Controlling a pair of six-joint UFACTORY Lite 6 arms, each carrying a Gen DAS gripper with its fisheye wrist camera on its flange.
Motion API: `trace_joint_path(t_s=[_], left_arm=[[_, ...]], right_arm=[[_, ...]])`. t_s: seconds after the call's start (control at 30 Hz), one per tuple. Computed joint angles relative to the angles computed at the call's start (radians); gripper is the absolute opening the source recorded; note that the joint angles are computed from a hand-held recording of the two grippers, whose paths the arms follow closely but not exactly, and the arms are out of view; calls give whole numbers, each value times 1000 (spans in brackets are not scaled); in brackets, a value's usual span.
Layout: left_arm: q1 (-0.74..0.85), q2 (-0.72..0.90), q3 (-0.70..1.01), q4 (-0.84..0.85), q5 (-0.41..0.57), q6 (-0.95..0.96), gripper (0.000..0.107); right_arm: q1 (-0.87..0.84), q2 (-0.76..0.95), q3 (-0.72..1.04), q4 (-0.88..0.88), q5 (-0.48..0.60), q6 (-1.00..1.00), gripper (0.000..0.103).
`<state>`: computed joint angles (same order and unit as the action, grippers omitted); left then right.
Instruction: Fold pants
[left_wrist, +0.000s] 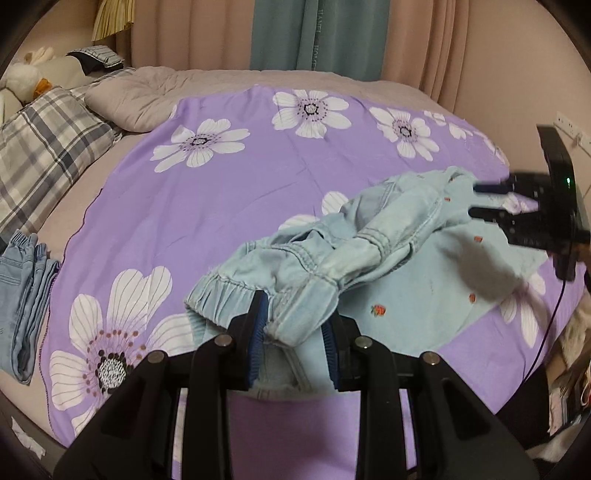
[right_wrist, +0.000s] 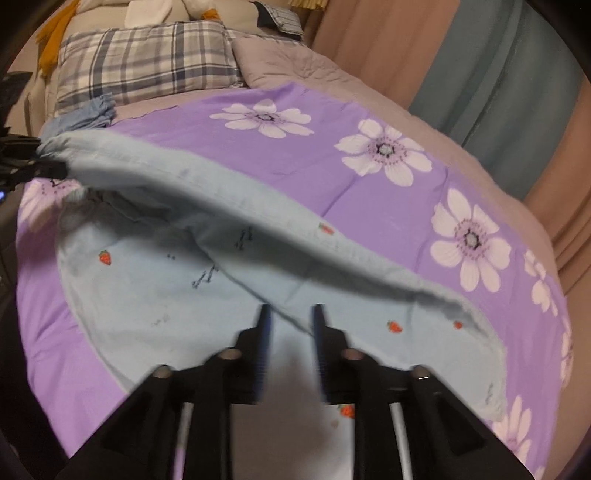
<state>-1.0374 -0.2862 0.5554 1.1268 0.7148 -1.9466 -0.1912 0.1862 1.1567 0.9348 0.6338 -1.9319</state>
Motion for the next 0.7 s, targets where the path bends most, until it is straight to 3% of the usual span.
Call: trace_joint_path(t_s=[0.03, 0.17, 0.33, 0.37, 0.4, 0.43, 0.5, 0.6, 0.7], left_arm=[[4, -12, -12, 2, -10, -3, 28], [52, -75, -56, 15, -58, -9, 28], [92, -111, -60, 27, -74, 0, 28], [108, -111, -55, 24, -82, 19, 28], [119, -113, -54, 21, -89, 32, 28], [137, -112, -49, 17, -97, 53, 28], [203, -112, -40, 13, -128, 100, 28], [379, -154, -49, -8, -256, 188, 29], [513, -180, -44, -42, -345, 282, 29]], right_arm=[[7, -6, -12, 35, -15, -45, 43], [57, -36, -95, 267, -139, -343, 44], [163, 94, -56, 484, -327, -618, 43], [178, 119, -51, 578, -353, -719, 40], [191, 143, -32, 636, -374, -778, 25], [198, 157, -20, 663, -385, -794, 8], [207, 186, 34, 617, -391, -705, 2], [207, 137, 55, 626, -380, -665, 2], [172, 28, 37, 484, -307, -476, 2]])
